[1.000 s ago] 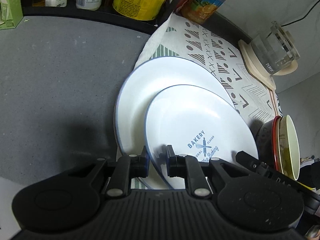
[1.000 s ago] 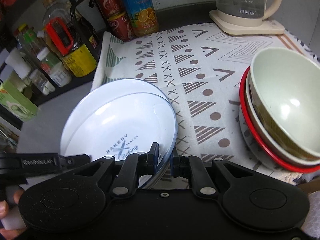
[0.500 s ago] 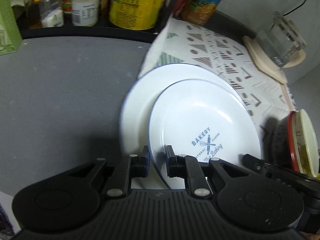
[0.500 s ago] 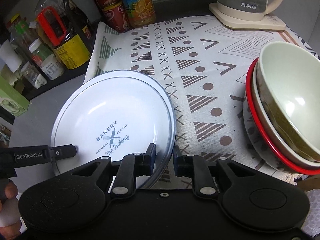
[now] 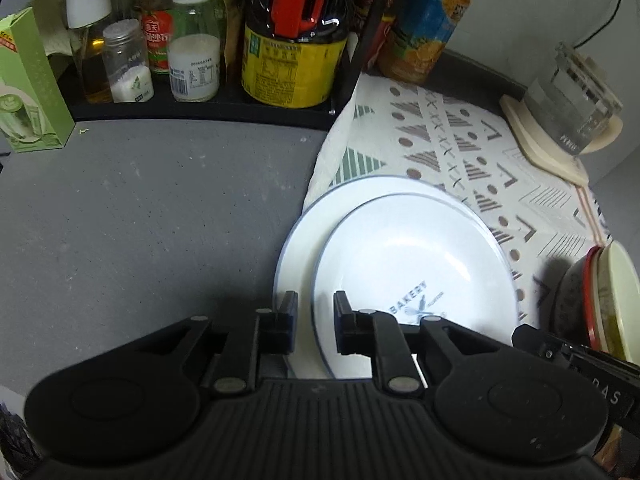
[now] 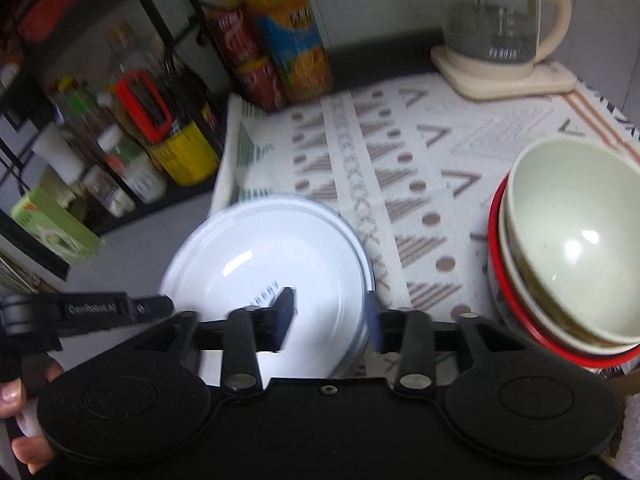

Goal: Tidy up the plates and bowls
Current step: 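Lower the 'Bakery' plate onto the 'Sweet' plate and open both grippers, then move both grippers to the red bowl stack and close on its rim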

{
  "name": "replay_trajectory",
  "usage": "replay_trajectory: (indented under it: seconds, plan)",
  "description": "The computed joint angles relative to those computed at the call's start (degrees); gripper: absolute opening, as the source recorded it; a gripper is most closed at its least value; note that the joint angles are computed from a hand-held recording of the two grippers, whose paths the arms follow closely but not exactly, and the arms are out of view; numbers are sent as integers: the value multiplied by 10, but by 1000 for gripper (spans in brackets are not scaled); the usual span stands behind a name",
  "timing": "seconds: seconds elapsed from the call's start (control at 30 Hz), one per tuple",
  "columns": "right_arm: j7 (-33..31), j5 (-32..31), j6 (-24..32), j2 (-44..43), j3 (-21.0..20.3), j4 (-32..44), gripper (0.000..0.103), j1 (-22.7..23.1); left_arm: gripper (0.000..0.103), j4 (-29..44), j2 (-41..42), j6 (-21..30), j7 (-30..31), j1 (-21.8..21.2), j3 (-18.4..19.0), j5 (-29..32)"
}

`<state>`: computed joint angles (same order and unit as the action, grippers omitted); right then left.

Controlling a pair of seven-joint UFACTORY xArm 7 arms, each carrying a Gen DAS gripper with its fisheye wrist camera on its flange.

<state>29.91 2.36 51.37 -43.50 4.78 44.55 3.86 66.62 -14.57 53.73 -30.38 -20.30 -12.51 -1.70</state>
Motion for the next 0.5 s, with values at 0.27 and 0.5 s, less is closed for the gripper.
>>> replay_trajectory:
  seconds: [0.27,0.5]
  plan:
    - [-12,-17,-16,-33,-9,6,87,-21,54,45,4,11,-16,-6,-9,3]
    - [-5,-39,-2,-60,-13,8,101,-54,70,76,19,-4,-22,-19,-18,4]
